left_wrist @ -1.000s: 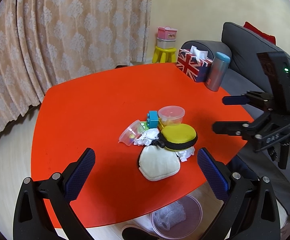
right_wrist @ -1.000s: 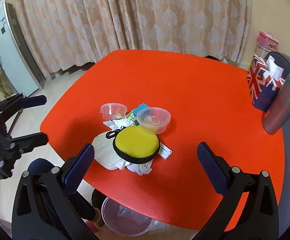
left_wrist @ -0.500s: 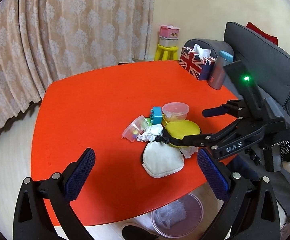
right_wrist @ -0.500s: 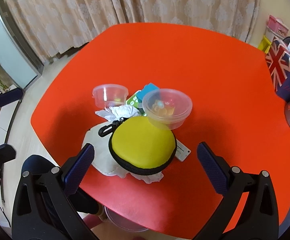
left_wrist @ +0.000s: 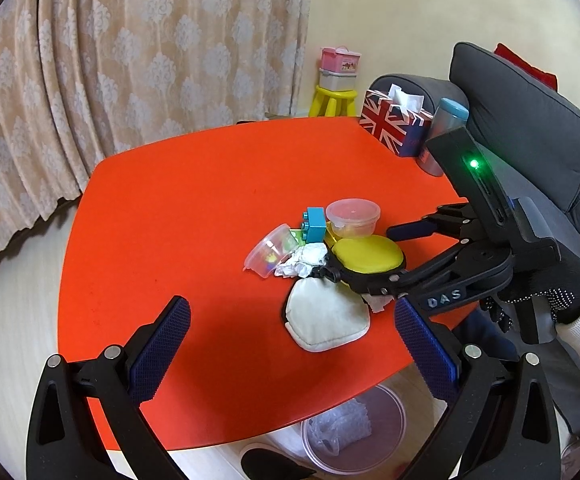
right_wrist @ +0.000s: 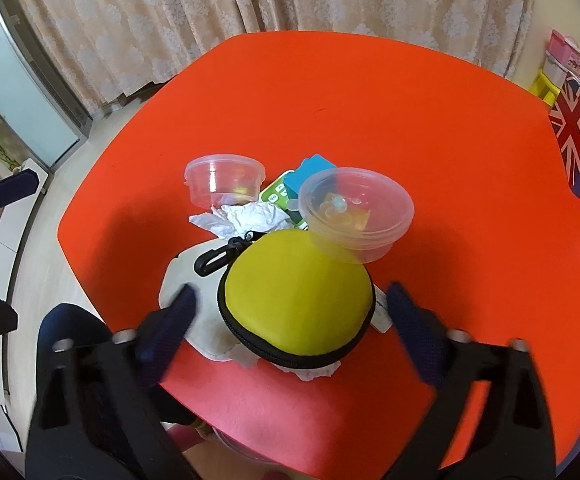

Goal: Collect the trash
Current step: 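Reach the right gripper to the yellow case and close on it, then lift the yellow case with the right gripper while the left gripper grasps the clear cup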

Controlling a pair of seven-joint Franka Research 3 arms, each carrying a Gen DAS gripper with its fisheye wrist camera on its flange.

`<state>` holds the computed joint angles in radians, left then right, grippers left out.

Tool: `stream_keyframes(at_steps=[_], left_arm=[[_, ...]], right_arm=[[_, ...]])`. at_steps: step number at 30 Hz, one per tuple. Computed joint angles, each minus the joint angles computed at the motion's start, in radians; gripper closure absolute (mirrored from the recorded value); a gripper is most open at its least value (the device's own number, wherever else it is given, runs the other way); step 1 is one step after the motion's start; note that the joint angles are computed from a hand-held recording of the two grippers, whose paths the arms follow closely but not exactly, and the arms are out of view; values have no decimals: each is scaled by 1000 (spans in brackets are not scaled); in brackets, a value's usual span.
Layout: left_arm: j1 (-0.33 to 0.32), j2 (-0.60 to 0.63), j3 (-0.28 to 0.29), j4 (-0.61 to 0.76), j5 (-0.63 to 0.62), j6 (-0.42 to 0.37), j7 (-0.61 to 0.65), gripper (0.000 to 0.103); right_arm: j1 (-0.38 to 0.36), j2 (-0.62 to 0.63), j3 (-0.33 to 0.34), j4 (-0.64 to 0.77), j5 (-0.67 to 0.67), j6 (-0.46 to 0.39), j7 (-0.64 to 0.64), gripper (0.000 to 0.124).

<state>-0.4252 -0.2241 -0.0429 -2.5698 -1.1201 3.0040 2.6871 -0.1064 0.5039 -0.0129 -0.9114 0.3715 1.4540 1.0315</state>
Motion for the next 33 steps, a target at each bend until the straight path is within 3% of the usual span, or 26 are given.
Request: stream_keyframes(at_steps=[9, 33], left_arm=[[2, 2, -2, 0, -6, 1, 7, 5], [31, 44, -24, 30, 50, -7, -39, 5]], right_arm=[[-8, -31, -2, -52, 21, 34, -9, 46], [-84, -59, -1, 3, 127, 23, -12, 48]])
